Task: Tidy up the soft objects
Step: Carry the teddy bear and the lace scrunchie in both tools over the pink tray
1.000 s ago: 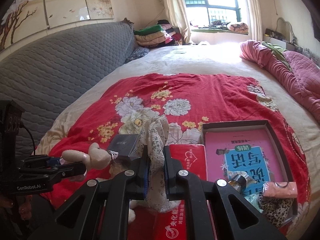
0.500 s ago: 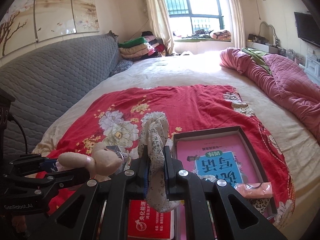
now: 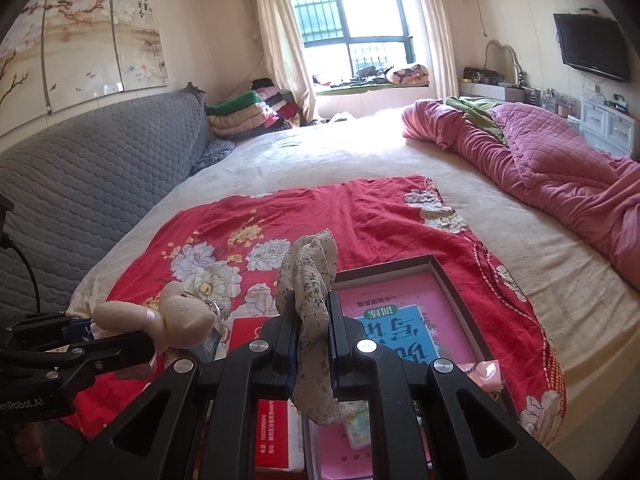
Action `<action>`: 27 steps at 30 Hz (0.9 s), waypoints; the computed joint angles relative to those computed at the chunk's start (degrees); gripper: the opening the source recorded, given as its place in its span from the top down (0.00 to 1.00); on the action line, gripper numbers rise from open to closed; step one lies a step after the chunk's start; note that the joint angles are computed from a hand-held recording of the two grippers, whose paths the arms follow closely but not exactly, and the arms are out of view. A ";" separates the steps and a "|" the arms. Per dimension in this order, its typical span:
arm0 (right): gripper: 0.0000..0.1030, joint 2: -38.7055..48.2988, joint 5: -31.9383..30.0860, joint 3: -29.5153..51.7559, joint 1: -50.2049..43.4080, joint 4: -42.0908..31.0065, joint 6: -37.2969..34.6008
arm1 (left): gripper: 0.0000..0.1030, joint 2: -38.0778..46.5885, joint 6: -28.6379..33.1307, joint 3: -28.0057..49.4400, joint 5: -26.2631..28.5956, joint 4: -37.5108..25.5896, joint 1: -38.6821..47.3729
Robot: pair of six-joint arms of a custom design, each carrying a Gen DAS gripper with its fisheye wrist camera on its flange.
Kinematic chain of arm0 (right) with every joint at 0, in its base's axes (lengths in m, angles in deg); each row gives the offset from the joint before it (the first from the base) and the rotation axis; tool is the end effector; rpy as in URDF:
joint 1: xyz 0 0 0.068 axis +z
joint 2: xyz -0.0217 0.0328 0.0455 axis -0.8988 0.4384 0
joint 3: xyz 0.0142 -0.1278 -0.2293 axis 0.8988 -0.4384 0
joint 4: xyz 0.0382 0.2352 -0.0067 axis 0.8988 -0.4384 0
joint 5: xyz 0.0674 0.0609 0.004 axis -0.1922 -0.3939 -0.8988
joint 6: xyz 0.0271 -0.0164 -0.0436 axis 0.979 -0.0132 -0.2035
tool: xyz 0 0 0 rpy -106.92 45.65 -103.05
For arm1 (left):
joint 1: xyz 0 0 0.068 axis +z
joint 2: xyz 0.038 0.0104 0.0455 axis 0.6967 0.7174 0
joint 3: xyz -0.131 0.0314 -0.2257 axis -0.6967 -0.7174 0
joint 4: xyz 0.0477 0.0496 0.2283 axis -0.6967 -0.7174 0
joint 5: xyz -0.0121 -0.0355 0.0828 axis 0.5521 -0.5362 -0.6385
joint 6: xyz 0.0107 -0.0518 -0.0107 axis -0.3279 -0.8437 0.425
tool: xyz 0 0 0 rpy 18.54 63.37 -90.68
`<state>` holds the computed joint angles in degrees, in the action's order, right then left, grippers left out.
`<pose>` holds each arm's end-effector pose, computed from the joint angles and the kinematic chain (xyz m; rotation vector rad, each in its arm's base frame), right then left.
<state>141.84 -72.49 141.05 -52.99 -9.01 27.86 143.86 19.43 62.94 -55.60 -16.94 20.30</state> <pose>0.2739 0.0597 0.2874 -0.1556 2.2047 0.3813 0.2558 -0.1136 0.3196 0.1600 2.4241 -0.3444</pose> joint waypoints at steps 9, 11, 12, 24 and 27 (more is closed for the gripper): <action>0.89 -1.29 -2.56 -1.43 -6.86 0.38 -0.28 | 0.62 4.53 -0.61 3.66 -0.88 0.82 -3.13; 0.89 -1.42 -2.95 -1.73 -8.02 0.53 -0.38 | 0.62 5.69 -0.64 4.49 -1.13 0.99 -3.87; 0.89 -1.50 -3.30 -1.90 -8.66 0.64 -0.39 | 0.62 6.27 -0.66 4.95 -1.27 0.94 -4.27; 0.89 -1.26 -5.37 -3.82 -14.45 1.92 -0.72 | 0.62 13.23 -1.29 6.96 -1.54 2.74 -7.92; 0.89 -0.93 -6.24 -4.24 -16.05 2.37 -0.87 | 0.62 14.69 -1.34 7.16 -1.56 3.31 -8.59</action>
